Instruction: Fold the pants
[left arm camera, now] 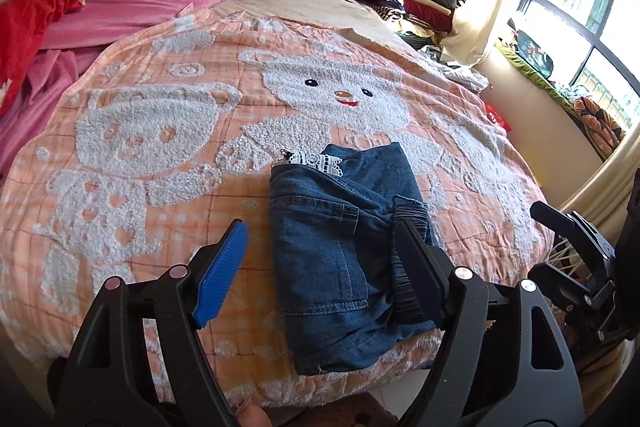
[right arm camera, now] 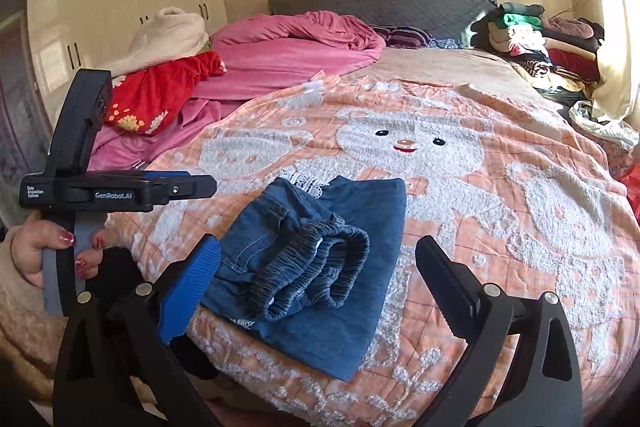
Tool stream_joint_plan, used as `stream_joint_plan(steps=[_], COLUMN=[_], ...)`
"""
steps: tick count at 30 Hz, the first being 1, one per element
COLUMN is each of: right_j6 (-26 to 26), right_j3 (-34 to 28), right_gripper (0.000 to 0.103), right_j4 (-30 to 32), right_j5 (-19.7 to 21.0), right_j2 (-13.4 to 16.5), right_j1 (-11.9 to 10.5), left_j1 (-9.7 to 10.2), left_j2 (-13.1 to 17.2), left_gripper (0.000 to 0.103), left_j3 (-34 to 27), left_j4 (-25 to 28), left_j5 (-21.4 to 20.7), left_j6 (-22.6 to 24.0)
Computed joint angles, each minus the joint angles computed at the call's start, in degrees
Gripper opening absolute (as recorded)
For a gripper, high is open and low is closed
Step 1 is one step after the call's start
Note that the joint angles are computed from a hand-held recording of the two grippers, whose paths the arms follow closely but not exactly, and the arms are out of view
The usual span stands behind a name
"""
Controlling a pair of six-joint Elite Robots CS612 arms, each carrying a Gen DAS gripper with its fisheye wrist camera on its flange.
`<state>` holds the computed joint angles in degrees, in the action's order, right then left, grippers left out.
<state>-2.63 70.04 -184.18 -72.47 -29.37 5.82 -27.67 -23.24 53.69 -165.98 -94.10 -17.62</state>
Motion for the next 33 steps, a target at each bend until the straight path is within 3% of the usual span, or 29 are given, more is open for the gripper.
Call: stream_joint_plan(steps=[16,33], right_j6=[4.8,7.2], right_j3=[-0.7,-4.2], right_gripper=[0.098,0.098], right_j4=[0.5,7.2], right_j5=[-4.3,-4.4], right_j2=[0.5,3.0], right_j1=[-0.7,-1.0], left_j1=[-0.36,-0.22], left_j2=[-0.1,2.6], left_gripper=[0.079,0.083], left_j3=[0.4,-3.6], left_j4=[0.2,4.8], left_j5=[1.8,2.7], left_j6=[0.9,0.7])
